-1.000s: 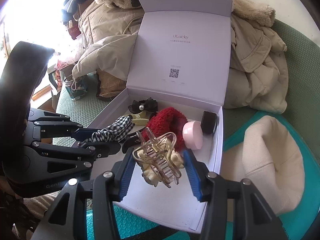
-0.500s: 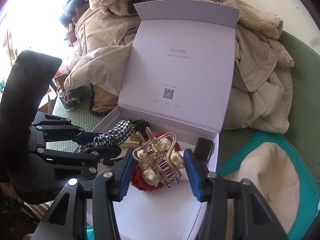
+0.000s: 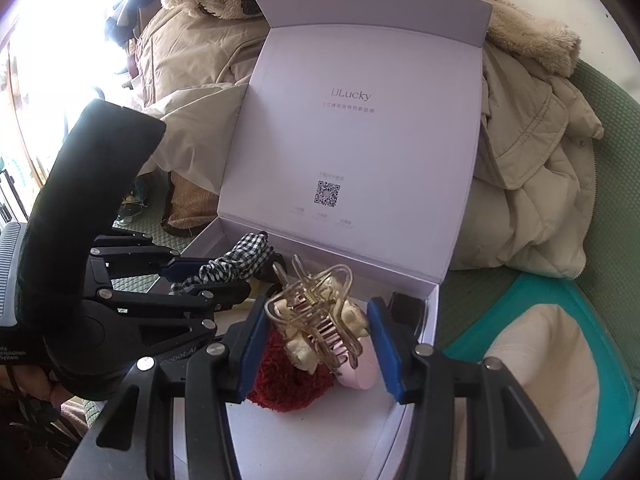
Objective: Organize objects
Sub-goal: 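Lower the scrunchie with the left tool while the right tool lowers the claw clip onto the red scrunchie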
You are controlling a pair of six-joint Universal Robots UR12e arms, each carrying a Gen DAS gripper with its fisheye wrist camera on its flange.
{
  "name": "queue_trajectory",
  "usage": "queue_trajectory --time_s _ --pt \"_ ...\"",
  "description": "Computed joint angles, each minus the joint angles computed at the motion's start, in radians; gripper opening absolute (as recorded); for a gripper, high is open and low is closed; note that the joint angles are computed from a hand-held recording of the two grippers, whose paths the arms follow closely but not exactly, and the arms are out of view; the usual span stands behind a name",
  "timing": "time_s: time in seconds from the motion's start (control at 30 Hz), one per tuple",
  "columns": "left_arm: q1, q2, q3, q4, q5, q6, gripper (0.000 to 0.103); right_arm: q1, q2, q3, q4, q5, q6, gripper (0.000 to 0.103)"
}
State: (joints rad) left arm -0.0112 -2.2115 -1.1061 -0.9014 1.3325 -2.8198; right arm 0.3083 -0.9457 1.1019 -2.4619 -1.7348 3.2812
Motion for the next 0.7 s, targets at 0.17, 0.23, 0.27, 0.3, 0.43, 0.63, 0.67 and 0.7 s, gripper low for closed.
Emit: queue_trajectory --time_s 0.17,0.23,0.27,0.3,0.43,0.63,0.67,0.7 --pt "0.0 -0.017 0.022 -0.023 -0.002 0.006 0.021 -0.008 0.015 -0.024 0.032 0.021 0.0 0.05" --pt "-0.001 -0.023 0.029 -0.035 -0.001 0.008 0.021 -0.009 0.024 -0.035 0.05 0.021 -0.003 0.05" --pt "0.0 -0.028 0.034 -0.045 0.002 0.008 0.021 -0.01 0.027 -0.039 0.056 0.023 -0.005 0.05" --pt "-0.001 -0.031 0.037 -0.053 0.009 0.01 0.021 -0.011 0.031 -0.045 0.067 0.029 -0.006 0.05" --pt "-0.004 -0.033 0.031 -0.038 0.029 0.024 0.021 -0.012 0.045 -0.064 0.098 0.041 -0.012 0.05" --pt "-0.006 -0.035 0.032 -0.033 0.028 0.025 0.021 -0.012 0.062 -0.092 0.146 0.036 -0.008 0.05" --pt "-0.006 -0.035 0.032 -0.032 0.029 0.027 0.021 -0.012 0.062 -0.093 0.149 0.038 -0.004 0.05" --pt "-0.007 -0.035 0.032 -0.031 0.032 0.03 0.021 -0.013 0.063 -0.094 0.152 0.038 -0.003 0.05"
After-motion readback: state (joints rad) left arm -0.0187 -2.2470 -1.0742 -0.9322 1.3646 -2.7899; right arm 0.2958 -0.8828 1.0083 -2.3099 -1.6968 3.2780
